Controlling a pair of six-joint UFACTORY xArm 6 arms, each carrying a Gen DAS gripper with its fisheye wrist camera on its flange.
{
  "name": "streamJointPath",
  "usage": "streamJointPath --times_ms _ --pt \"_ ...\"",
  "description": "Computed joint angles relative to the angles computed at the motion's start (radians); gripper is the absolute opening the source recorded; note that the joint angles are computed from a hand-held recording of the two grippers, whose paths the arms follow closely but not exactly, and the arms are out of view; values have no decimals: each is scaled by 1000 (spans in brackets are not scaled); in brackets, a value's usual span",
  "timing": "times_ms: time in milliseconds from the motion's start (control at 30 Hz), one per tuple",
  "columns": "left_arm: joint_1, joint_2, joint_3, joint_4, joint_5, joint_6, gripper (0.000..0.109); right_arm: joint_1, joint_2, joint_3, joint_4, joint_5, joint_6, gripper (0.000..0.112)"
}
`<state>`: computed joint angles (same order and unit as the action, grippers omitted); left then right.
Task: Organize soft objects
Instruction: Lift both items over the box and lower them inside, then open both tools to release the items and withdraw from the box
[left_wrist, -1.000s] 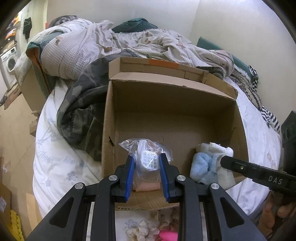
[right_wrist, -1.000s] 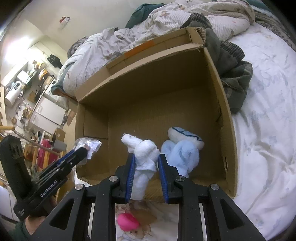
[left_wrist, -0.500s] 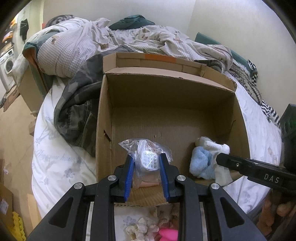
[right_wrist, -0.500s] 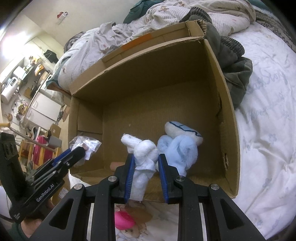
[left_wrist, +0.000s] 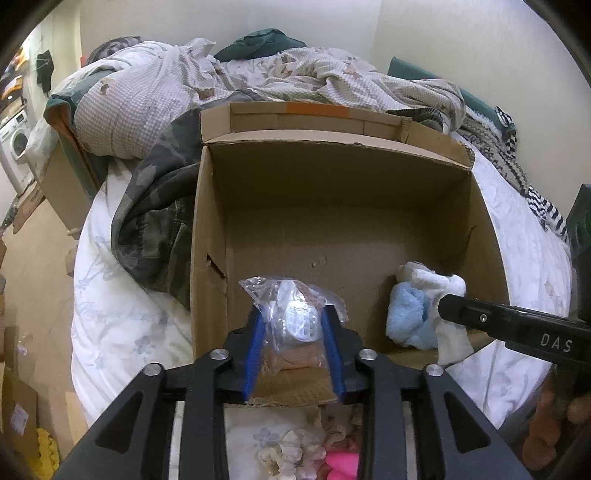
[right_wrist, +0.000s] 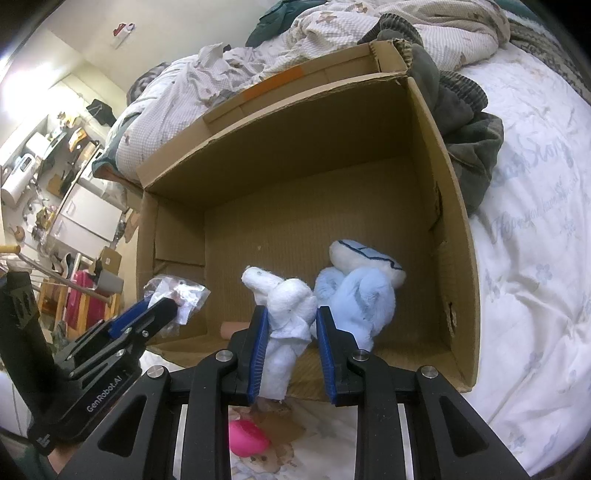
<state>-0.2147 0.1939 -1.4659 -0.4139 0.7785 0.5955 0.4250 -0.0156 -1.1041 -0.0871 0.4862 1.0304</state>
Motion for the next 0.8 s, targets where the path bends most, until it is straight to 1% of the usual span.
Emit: streamJointPath --times_ms 33,67,100,133,167,200,233,300,667,800 --pt "-1 -2 3 2 -6 0 37 0 2 -2 12 1 -12 35" --pt "-1 -6 7 -2 -10 4 38 1 4 -4 17 -1 -19 40" --pt "-1 -8 7 -9 -8 9 42 1 5 -7 14 0 -18 62" --pt "0 -10 7 -13 -7 12 50 1 4 -10 -11 5 4 77" --pt "-1 -12 8 -8 -11 6 56 2 2 -12 -43 8 32 80" --pt "-1 -14 11 -2 -17 -1 64 2 1 -15 -66 12 49 80" --pt "0 -18 16 -4 -26 -2 65 1 1 -19 -74 18 50 80" --pt "3 -19 14 -19 -23 4 65 0 2 -18 -67 17 45 80" --pt "13 -12 5 20 -20 -53 65 -3 -8 3 -22 5 53 80" --pt "17 -21 15 30 -21 -63 65 2 -15 10 -32 -2 71 80"
